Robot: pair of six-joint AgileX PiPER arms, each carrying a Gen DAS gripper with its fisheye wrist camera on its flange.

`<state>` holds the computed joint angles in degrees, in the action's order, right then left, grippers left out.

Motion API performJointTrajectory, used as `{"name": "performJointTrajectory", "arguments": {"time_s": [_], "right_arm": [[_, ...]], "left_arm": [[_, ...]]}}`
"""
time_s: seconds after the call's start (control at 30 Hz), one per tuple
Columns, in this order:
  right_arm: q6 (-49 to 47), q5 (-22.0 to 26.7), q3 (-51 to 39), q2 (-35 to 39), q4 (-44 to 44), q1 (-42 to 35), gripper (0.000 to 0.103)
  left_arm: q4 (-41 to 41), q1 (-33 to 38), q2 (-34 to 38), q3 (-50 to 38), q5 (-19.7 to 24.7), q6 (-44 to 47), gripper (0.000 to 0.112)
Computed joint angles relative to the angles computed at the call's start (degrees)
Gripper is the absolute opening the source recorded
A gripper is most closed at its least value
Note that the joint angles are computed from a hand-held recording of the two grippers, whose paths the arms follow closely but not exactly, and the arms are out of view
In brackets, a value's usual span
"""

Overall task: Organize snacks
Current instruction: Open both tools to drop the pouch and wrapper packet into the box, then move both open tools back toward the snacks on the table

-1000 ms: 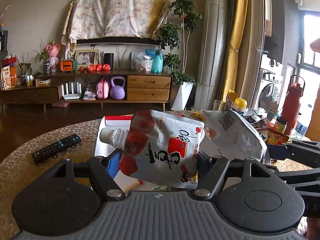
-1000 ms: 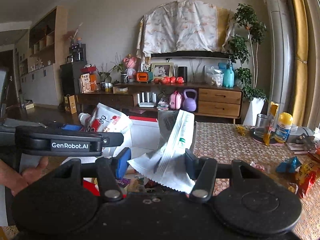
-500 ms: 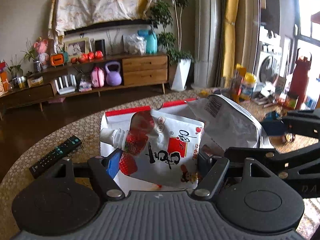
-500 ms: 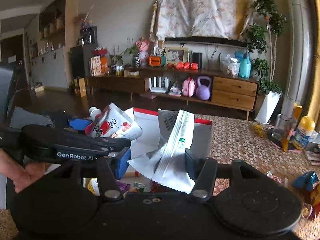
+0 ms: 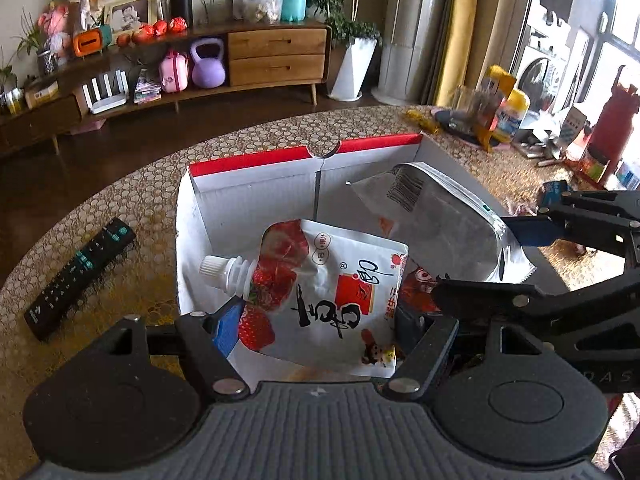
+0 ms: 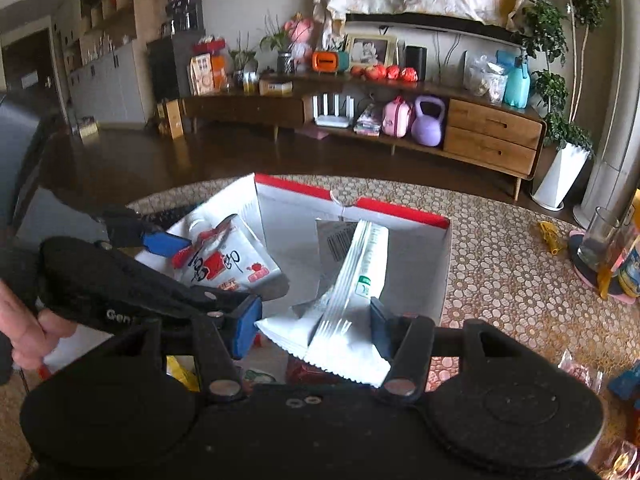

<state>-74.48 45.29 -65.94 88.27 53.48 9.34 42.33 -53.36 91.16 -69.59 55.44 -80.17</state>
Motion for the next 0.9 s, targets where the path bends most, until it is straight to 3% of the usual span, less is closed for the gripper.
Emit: {"name": "performJointTrajectory", "arguments": {"time_s": [0.13,0.3,0.43,0.6,0.67,0.9], "right_arm": [[2.2,1.2,-2.0,2.0,-1.7,0.1,0.055],[5.3,4.8,-5.4,5.0,-3.6,-0.9,0.057],[4.5,2.6,-3.4,3.4,-2.6,-1.7,0.075],[0.5,6.7,-1.3,1.2,2.5,-6.4,0.076],[-1.1,7.7,0.3,-0.6,4.2,-8.4,0.076],[-10.3,14.4,6.5,-7.1,11.7,-18.9,0.076]], "left_arm": [[-1.4,0.2,2.3,-2.9,2.8,2.7,0.073],[-1.9,0.4,2.3,-3.3,2.4,3.7,0.075],[-1.3,0.0,1.4,-2.2,1.6,2.0,0.075],[-0.3,-2.0,2.2,-3.3,3.2,0.3,0.076],[1.1,-2.8,1.7,-3.3,3.1,-1.8,0.082],[6.0,-9.4,1.9,-7.2,11.0,-7.3,0.082]]}}
